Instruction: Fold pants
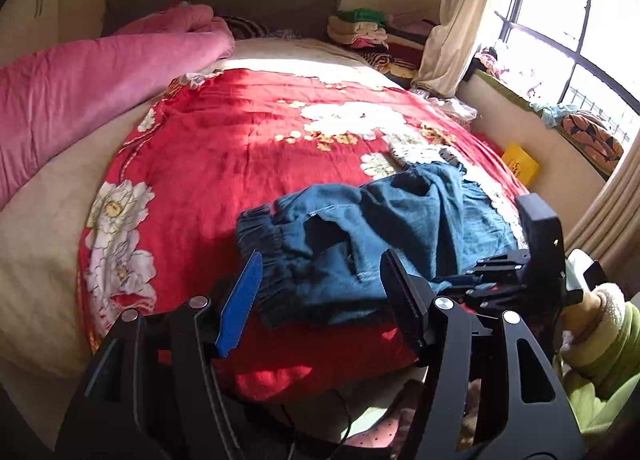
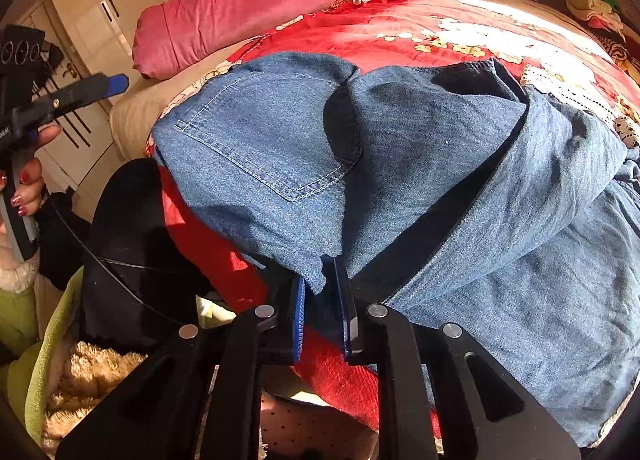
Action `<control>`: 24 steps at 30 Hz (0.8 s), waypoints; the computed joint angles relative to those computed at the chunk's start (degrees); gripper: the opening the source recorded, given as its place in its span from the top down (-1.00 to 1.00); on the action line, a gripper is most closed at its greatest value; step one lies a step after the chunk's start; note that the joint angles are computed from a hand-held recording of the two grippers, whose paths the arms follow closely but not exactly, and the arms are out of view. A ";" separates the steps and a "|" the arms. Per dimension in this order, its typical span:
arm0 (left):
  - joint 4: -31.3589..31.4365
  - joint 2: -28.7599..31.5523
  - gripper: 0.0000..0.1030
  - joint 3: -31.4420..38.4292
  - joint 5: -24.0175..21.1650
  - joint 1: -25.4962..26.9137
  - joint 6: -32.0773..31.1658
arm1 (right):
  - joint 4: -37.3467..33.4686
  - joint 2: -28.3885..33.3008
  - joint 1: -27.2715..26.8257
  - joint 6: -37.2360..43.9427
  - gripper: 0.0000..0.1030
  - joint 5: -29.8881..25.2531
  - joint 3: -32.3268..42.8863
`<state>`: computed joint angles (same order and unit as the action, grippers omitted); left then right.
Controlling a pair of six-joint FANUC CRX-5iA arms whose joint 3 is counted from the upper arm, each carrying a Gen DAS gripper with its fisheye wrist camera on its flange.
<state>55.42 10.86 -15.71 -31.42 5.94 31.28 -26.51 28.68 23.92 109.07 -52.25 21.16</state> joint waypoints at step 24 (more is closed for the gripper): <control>-10.93 12.96 0.60 7.94 -3.79 -2.74 10.71 | 5.74 2.82 0.73 -9.93 0.18 1.66 2.45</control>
